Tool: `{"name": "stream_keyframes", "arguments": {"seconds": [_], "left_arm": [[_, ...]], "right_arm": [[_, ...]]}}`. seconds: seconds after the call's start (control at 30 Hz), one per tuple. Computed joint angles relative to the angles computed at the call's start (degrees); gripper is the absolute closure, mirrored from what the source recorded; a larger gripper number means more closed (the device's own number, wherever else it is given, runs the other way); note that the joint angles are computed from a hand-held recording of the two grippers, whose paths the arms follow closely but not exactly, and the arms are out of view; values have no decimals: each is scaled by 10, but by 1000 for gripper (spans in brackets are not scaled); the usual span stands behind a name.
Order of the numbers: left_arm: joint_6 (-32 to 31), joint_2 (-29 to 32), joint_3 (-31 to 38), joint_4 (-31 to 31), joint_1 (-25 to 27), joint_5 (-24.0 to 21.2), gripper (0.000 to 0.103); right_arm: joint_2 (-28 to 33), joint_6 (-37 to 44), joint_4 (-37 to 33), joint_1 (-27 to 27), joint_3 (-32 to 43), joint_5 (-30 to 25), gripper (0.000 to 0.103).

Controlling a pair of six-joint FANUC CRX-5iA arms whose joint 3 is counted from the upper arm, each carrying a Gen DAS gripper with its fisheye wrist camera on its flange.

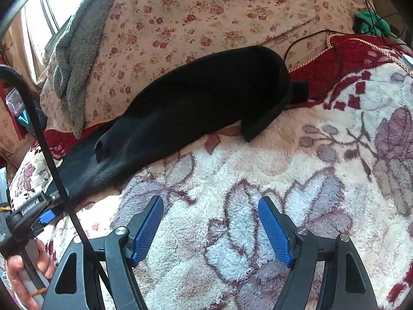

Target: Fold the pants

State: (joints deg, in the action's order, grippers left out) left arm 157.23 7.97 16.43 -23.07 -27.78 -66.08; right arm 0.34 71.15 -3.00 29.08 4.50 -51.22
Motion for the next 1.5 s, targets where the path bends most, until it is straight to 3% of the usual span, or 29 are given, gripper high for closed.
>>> {"name": "stream_keyframes", "arguments": {"seconds": [0.17,0.23,0.3,0.4,0.47,0.6,0.8,0.9,0.97,1.03,1.2,1.5], "left_arm": [[-8,9,9,11,15,7,33],[-13,11,13,8,18,8,49],[-24,14,18,7,23,7,75],[-46,8,10,18,37,28,88],[-65,7,14,20,41,30,92],[-96,-1,27,7,32,23,93],[-116,-16,23,24,44,29,93],[-120,-12,27,24,45,23,93],[-120,-12,28,21,43,21,93],[-120,-12,28,22,43,20,93],[-114,-19,27,12,41,21,93],[-141,-77,-14,25,55,22,94]], "right_arm": [[17,5,-9,-12,15,-4,28],[27,11,-24,-20,29,-9,28],[36,22,-40,-27,43,-15,28],[51,28,-41,-28,58,-19,28],[61,30,-50,-33,69,-23,28],[76,12,-43,-40,83,-21,29],[116,-96,33,-48,109,-9,33],[152,-83,4,-69,156,-21,65],[158,-74,-44,-91,169,-8,92],[159,-56,-85,-110,180,-2,95],[123,-1,-106,-124,159,20,99],[35,85,-159,-155,126,-16,99]]}}
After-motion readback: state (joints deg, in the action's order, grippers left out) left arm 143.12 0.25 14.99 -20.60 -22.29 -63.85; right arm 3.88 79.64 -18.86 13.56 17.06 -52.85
